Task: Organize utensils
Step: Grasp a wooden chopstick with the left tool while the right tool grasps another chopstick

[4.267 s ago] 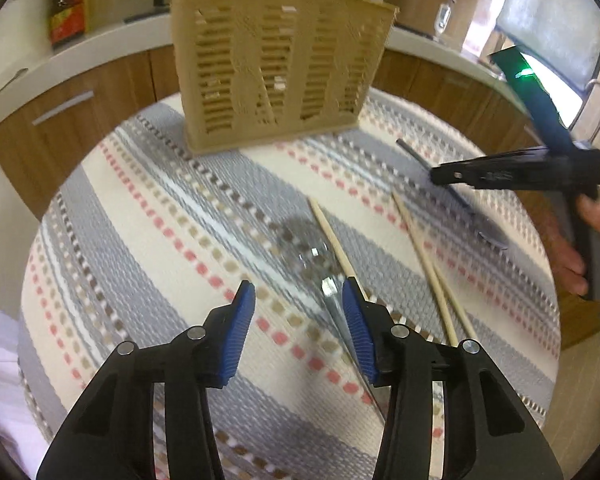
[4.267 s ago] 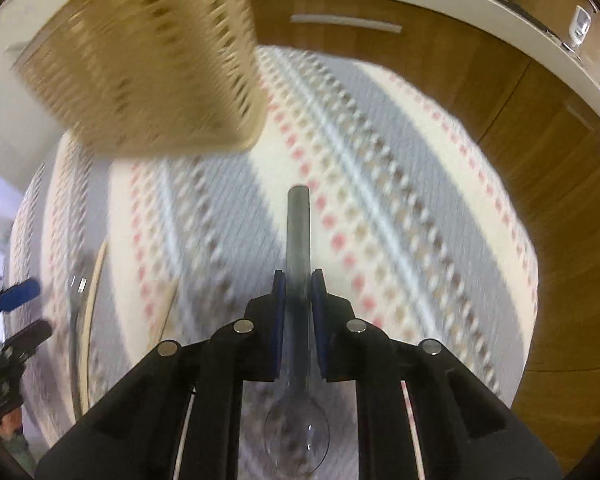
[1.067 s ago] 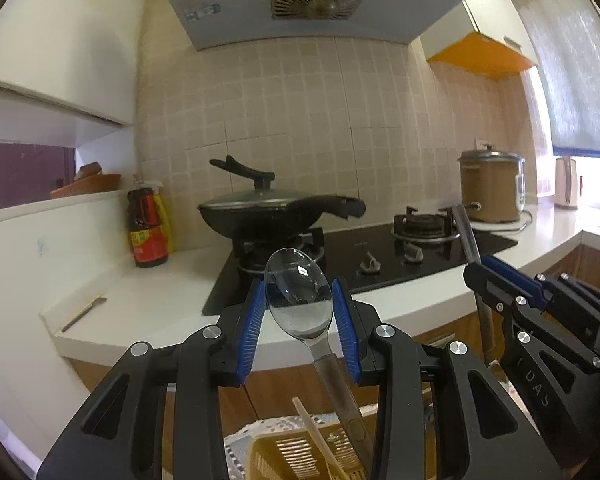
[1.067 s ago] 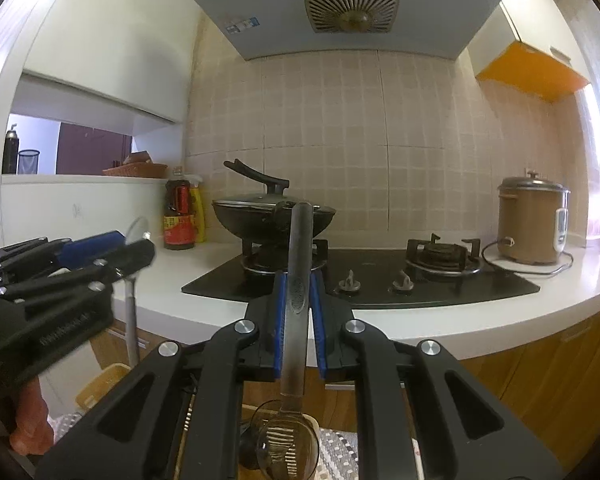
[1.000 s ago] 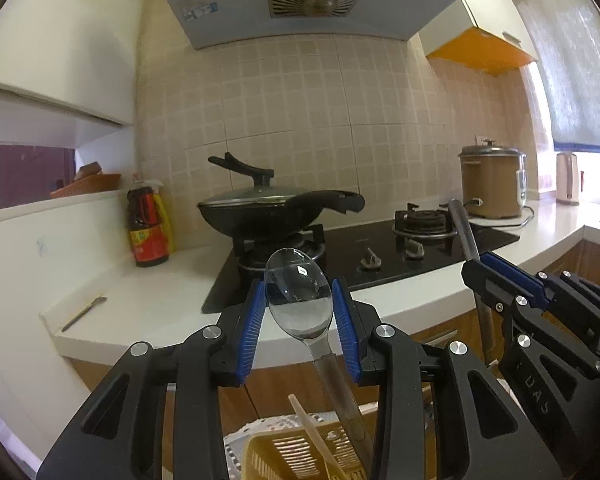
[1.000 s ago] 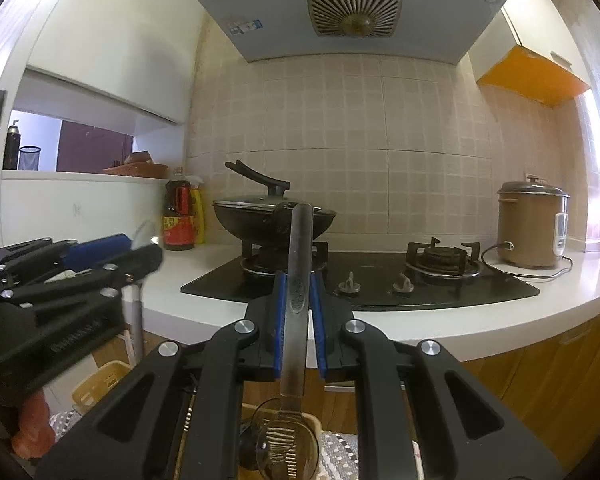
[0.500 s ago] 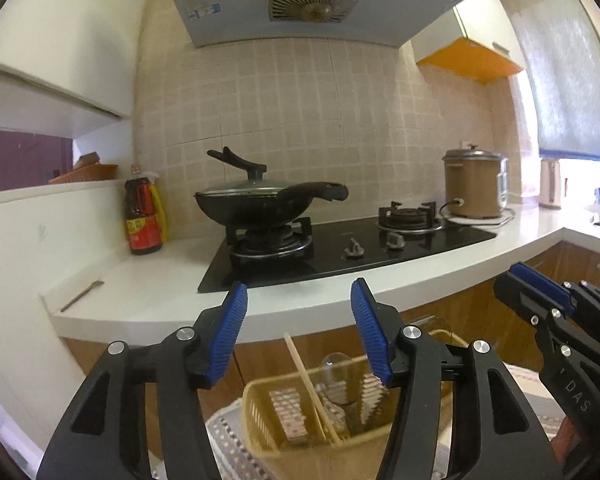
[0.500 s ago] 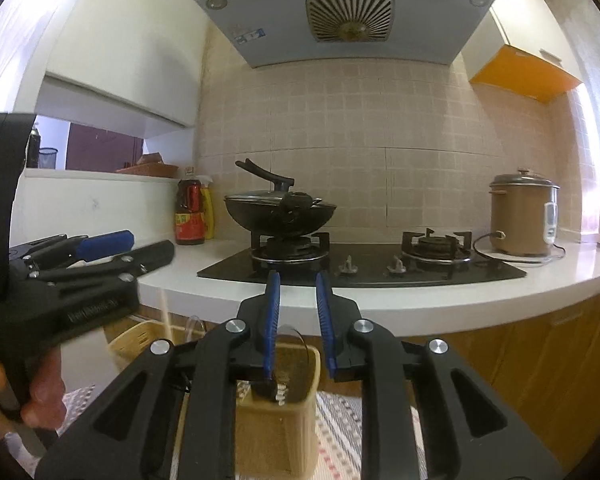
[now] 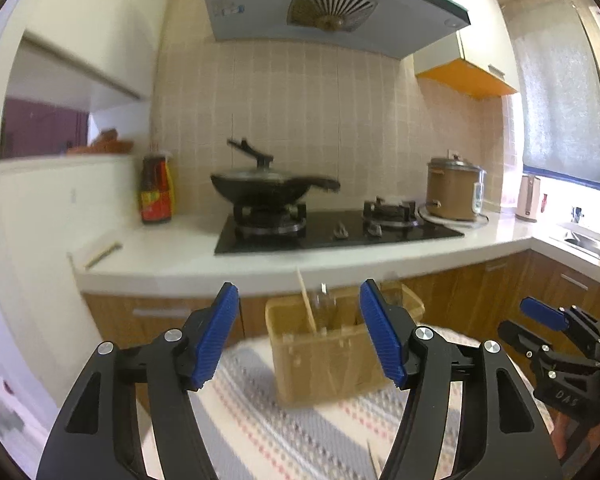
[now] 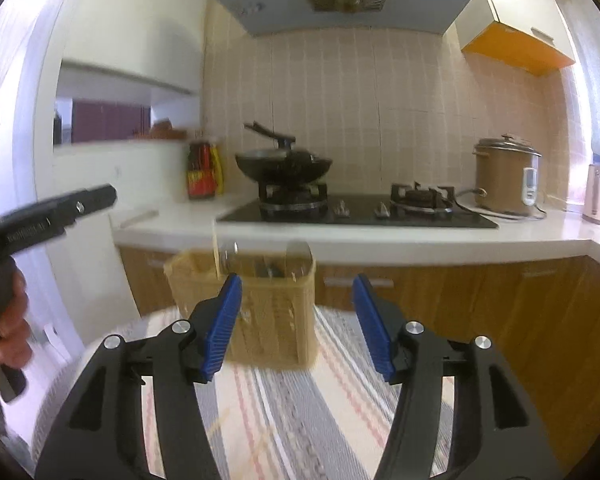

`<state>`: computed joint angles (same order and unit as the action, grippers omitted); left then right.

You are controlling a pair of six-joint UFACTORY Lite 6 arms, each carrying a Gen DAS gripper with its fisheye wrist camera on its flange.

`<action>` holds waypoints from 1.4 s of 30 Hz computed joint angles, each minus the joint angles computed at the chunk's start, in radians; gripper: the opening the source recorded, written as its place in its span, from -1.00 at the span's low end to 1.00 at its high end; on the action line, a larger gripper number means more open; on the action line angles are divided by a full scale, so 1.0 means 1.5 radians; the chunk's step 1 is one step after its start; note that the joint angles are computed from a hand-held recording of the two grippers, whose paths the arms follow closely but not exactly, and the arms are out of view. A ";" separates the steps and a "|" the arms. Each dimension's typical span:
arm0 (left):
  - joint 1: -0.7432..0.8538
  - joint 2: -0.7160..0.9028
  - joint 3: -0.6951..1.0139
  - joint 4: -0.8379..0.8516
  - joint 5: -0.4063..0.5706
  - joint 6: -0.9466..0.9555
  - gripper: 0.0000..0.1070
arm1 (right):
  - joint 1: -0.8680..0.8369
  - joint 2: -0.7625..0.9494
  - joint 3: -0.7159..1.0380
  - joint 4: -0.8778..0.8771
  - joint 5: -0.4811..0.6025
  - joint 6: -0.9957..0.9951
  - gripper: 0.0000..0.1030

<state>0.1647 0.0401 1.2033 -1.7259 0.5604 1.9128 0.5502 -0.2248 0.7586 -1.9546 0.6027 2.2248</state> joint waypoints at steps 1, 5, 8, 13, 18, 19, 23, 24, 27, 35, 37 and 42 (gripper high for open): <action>0.009 -0.009 -0.022 0.016 0.006 -0.013 0.15 | 0.013 -0.011 -0.018 0.031 0.012 -0.015 0.05; 0.040 -0.004 -0.072 0.104 0.049 -0.079 0.15 | 0.017 -0.038 -0.058 0.132 -0.033 -0.053 0.05; 0.039 0.016 -0.108 0.150 0.049 -0.106 0.14 | 0.025 -0.025 -0.071 0.248 -0.063 -0.126 0.02; 0.014 0.095 -0.110 0.240 0.039 -0.173 0.06 | 0.036 0.030 -0.067 0.369 -0.122 -0.211 -0.28; -0.024 0.180 -0.066 0.342 0.019 -0.270 -0.06 | 0.031 0.096 -0.051 0.462 -0.201 -0.280 -0.35; -0.030 0.191 -0.059 0.353 0.018 -0.281 -0.08 | 0.036 0.108 -0.051 0.464 -0.211 -0.275 -0.37; -0.072 0.219 -0.043 0.394 -0.010 -0.318 -0.24 | 0.064 0.151 -0.048 0.450 -0.219 -0.239 -0.45; -0.079 0.219 -0.043 0.400 -0.016 -0.321 -0.26 | 0.067 0.154 -0.048 0.446 -0.222 -0.233 -0.45; -0.105 0.216 -0.049 0.398 -0.038 -0.316 -0.26 | 0.080 0.167 -0.042 0.454 -0.209 -0.235 -0.45; -0.186 0.243 -0.033 0.456 -0.142 -0.377 -0.56 | 0.103 0.217 -0.001 0.474 -0.139 -0.284 -0.78; -0.204 0.242 -0.040 0.456 -0.188 -0.373 -0.88 | 0.096 0.209 -0.007 0.477 -0.140 -0.294 -0.84; -0.161 0.259 -0.013 0.464 -0.135 -0.382 -0.91 | 0.071 0.211 -0.004 0.479 -0.148 -0.306 -0.87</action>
